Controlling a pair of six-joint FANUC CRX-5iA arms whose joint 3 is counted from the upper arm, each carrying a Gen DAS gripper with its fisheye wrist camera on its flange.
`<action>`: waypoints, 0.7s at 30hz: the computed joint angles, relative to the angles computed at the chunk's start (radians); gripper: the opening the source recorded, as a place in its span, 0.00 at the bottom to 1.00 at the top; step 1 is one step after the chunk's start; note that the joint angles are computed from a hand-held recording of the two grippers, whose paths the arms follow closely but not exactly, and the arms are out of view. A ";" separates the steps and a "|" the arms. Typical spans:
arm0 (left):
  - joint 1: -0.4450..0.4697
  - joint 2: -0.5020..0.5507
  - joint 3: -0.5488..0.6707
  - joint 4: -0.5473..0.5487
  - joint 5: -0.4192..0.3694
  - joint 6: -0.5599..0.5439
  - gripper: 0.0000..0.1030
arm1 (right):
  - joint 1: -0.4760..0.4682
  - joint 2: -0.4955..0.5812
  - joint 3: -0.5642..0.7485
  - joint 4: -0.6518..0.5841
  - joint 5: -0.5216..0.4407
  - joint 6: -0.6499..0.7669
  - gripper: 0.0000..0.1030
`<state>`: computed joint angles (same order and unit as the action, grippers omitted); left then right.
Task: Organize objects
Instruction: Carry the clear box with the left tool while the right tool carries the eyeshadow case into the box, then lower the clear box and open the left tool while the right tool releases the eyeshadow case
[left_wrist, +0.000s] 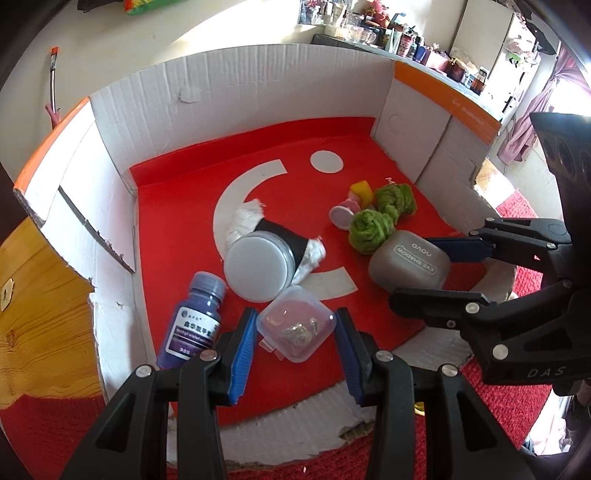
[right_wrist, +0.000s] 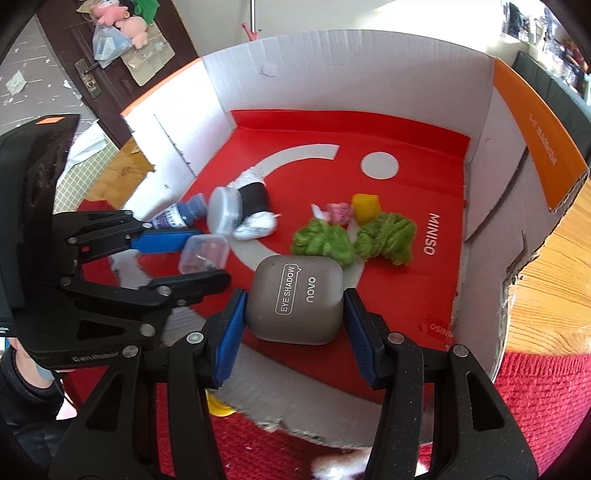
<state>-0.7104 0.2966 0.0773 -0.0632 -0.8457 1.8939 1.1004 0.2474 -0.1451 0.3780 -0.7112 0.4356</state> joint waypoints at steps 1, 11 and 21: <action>0.001 0.000 0.001 -0.004 0.001 0.004 0.43 | -0.001 -0.001 -0.004 0.006 0.002 -0.004 0.49; -0.013 0.016 0.035 -0.093 -0.017 0.085 0.43 | 0.007 0.020 -0.012 0.114 -0.037 -0.062 0.49; -0.033 0.023 0.053 -0.167 -0.015 0.157 0.43 | 0.007 0.035 -0.024 0.190 -0.051 -0.117 0.49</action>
<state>-0.7432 0.3200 0.1304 -0.2301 -0.8602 2.0511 1.1076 0.2828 -0.1687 0.5680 -0.7623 0.3190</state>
